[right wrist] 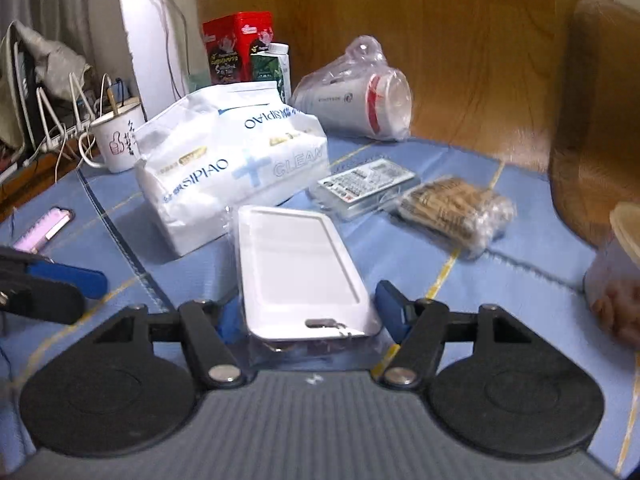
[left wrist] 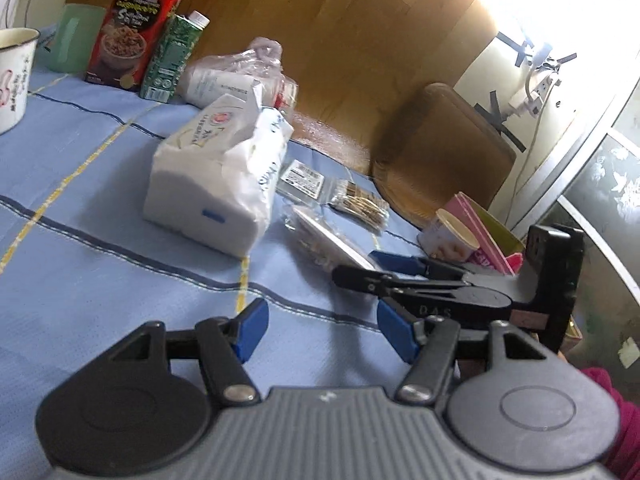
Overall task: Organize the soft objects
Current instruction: 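Grasp the clear pouch holding a white item with the left gripper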
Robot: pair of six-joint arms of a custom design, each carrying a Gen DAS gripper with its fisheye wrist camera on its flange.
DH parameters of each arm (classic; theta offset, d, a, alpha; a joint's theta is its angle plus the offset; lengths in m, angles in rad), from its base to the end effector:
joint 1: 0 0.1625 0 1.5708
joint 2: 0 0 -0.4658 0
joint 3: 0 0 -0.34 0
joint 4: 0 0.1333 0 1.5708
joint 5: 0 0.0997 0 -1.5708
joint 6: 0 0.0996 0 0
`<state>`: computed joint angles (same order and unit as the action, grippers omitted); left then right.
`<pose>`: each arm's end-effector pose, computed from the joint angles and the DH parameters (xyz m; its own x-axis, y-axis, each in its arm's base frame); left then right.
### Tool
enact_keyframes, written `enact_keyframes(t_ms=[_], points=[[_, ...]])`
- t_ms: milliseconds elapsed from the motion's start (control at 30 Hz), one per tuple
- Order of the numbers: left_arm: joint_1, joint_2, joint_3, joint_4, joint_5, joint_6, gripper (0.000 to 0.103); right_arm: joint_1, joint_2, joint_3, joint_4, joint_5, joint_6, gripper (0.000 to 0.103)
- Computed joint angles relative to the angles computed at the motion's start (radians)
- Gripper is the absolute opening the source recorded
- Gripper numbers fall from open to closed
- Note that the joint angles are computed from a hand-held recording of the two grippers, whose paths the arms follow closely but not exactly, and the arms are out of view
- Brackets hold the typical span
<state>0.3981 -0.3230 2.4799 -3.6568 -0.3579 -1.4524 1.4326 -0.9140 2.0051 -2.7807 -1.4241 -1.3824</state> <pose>-0.2354 -0.3448 -0.0148 -0.9219 -0.3428 -0.1807 0.0345 0.3919 -0.9194 0.0704 -0.5671 0.1437 -0.3183 -0.9438 0.0892 -0.9392 0.3012 -0.1648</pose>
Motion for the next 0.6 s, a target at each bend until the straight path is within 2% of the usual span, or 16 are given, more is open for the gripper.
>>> enact_keyframes(t_ms=[67, 133, 233, 267, 333, 367, 400, 500, 600], points=[[0.025, 0.019, -0.022, -0.106, -0.023, 0.1, 0.065, -0.018, -0.029, 0.022, 0.021, 0.007, 0.002, 0.069], [0.055, 0.035, -0.059, -0.2, -0.058, 0.207, 0.066, -0.046, -0.066, 0.076, -0.017, 0.02, -0.019, 0.069], [0.103, 0.047, -0.125, -0.265, -0.129, 0.326, 0.066, -0.095, -0.124, 0.155, -0.071, 0.052, -0.046, 0.069], [0.117, 0.048, -0.145, -0.261, -0.149, 0.342, 0.066, -0.107, -0.133, 0.176, -0.091, 0.068, -0.041, 0.069], [0.145, 0.053, -0.188, -0.254, -0.191, 0.367, 0.058, -0.137, -0.162, 0.191, -0.065, 0.089, -0.019, 0.069], [0.156, 0.058, -0.213, -0.261, -0.215, 0.396, 0.04, -0.152, -0.174, 0.197, -0.058, 0.101, -0.016, 0.069], [0.164, 0.05, -0.235, -0.226, -0.231, 0.403, 0.036, -0.168, -0.184, 0.21, -0.078, 0.114, -0.021, 0.068], [0.17, 0.031, -0.318, -0.162, -0.268, 0.505, 0.034, -0.216, -0.219, 0.233, -0.13, 0.189, -0.03, 0.068], [0.171, 0.013, -0.441, -0.085, -0.295, 0.675, 0.034, -0.26, -0.263, 0.23, -0.161, 0.306, -0.036, 0.068]])
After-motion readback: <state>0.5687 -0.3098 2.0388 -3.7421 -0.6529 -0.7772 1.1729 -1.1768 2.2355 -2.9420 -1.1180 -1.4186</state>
